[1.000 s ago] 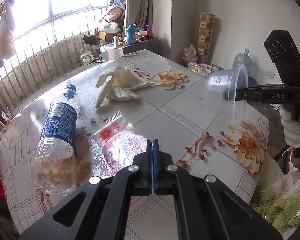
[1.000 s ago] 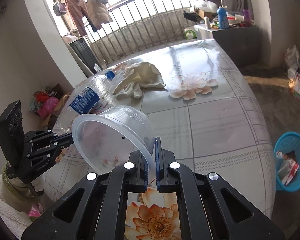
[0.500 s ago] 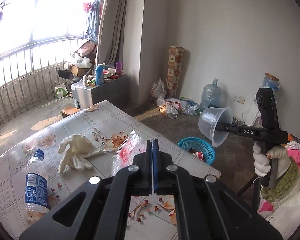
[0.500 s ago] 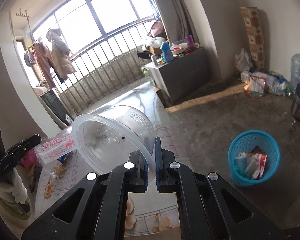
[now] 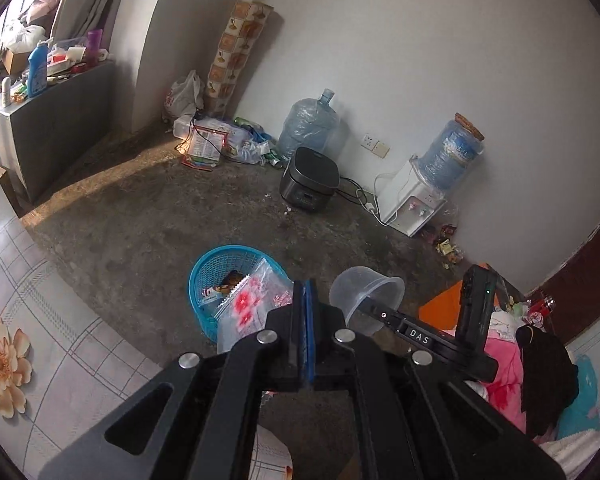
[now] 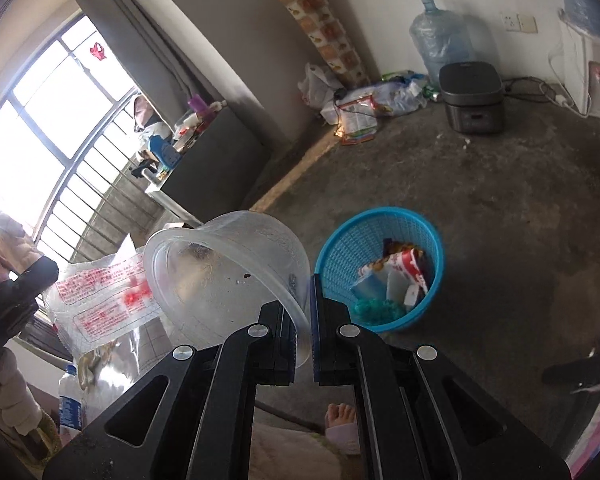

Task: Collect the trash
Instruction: 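Carry the cup over the basket with the right tool while the left tool drops the red-printed bag in, then open the right tool to drop the clear cup into the basket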

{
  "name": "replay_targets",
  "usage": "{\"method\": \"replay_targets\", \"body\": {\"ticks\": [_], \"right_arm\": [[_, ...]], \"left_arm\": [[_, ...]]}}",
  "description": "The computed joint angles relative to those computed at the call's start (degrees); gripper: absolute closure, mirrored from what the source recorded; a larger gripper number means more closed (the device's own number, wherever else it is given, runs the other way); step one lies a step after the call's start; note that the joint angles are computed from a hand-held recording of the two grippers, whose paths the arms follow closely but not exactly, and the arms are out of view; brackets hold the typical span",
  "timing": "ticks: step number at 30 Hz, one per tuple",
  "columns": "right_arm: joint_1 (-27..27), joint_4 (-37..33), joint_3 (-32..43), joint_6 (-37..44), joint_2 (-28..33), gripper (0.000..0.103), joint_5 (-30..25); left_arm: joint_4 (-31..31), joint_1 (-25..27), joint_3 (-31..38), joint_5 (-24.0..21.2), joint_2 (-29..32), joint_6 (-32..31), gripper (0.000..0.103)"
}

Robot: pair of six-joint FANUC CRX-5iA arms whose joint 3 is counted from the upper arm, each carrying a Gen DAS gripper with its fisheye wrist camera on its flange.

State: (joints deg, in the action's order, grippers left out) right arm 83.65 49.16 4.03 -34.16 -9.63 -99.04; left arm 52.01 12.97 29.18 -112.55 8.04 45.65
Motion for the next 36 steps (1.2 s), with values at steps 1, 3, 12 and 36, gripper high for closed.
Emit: {"method": "replay_targets", "body": {"ticks": [1,3,12,36], "right_arm": [[-0.55,-1.28,-1.78,-1.94,-1.35,0.099,0.76],[-1.97,-3.91,-4.57,-5.09,-3.35,0.099,1.92],[-13.08,-15.27,-17.16,-10.93,-11.04,0.098,13.55],[-7.83,-3.84,-21.7,-22.07,-13.05,0.054,12.59]], "left_arm": [[-1.64,-2.68,0.18,0.49,0.98,2.0,0.102],[-5.93,-7.67,0.2,2.8,2.2,4.24,0.102],[-18.51,-23.16,-1.19,14.02,8.66,10.73,0.101],[-2.91,-13.02,-2.37,17.63,3.15,8.12,0.031]]}}
